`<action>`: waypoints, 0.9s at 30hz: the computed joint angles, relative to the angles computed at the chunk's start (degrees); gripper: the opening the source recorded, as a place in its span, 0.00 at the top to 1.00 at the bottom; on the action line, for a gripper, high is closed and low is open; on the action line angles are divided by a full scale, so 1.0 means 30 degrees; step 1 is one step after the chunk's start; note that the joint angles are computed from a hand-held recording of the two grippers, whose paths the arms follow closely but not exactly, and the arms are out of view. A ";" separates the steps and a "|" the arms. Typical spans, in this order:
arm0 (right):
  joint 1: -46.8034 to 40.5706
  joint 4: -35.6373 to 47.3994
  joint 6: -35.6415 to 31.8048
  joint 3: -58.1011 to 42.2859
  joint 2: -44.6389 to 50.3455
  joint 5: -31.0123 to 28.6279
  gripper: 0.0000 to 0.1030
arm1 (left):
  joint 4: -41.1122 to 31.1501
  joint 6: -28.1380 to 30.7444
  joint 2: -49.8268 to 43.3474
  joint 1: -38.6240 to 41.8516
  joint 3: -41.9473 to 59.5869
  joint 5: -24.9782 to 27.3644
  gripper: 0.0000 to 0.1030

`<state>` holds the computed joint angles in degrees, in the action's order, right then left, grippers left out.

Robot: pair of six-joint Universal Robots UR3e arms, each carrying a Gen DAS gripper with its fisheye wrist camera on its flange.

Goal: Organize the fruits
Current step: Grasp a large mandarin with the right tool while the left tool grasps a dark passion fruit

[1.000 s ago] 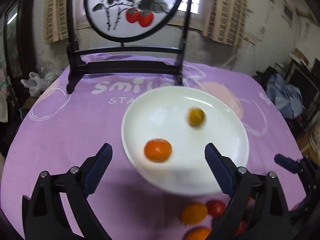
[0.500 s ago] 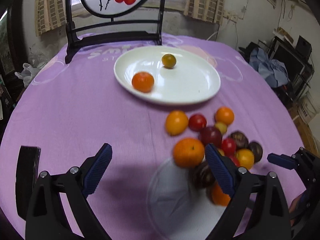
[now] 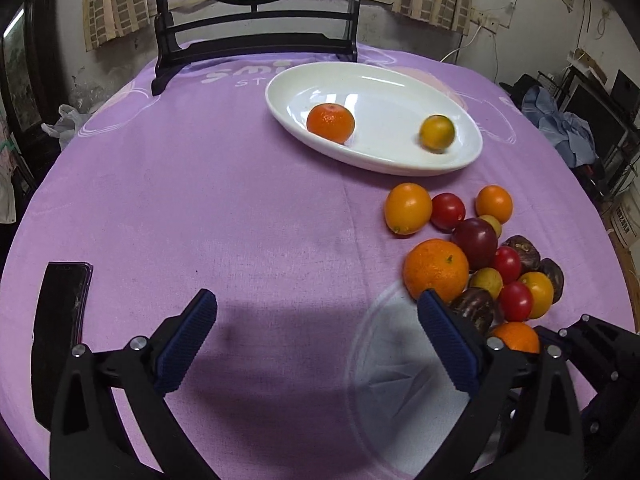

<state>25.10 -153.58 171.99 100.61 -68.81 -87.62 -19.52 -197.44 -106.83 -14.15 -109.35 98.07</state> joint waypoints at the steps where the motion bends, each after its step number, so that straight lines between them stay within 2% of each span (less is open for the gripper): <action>1: -0.0016 -0.0180 -0.0118 0.0229 -0.0118 0.0043 0.56 | -0.0093 0.0009 -0.0113 -0.0013 0.0110 0.0079 0.04; 5: -0.0976 -0.0908 -0.0554 0.2257 -0.1668 0.1562 0.56 | -0.0179 0.0136 -0.0495 -0.0145 0.0392 0.0269 0.04; 10: -0.3854 -0.2268 -0.0001 0.5304 -0.3844 0.3594 0.56 | 0.0432 0.0928 -0.0855 -0.1088 0.0608 0.0659 0.04; 13: -0.4887 -0.2373 0.0262 0.5776 -0.4022 0.3722 0.56 | 0.0968 0.1718 -0.1256 -0.1851 0.0799 0.0432 0.04; 17: -0.5193 -0.2599 0.0406 0.5812 -0.4067 0.3403 0.56 | 0.0269 0.2136 -0.1795 -0.2260 0.1234 -0.0599 0.04; 20: -0.5274 -0.3049 0.0210 0.6261 -0.4339 0.3765 0.56 | 0.0245 0.2463 -0.2277 -0.2676 0.1575 -0.0569 0.04; 22: -0.5378 -0.3214 0.0022 0.6557 -0.4573 0.4047 0.56 | 0.0002 0.2592 -0.2772 -0.2947 0.2030 -0.0265 0.17; 24: -0.5459 -0.3286 -0.0081 0.6736 -0.4738 0.4145 0.56 | 0.0219 0.2470 -0.2862 -0.2932 0.2041 -0.0489 0.25; 27: -0.5590 -0.3443 -0.0154 0.7010 -0.5006 0.4354 0.56 | -0.0540 0.2157 -0.3207 -0.3234 0.2891 -0.0310 0.26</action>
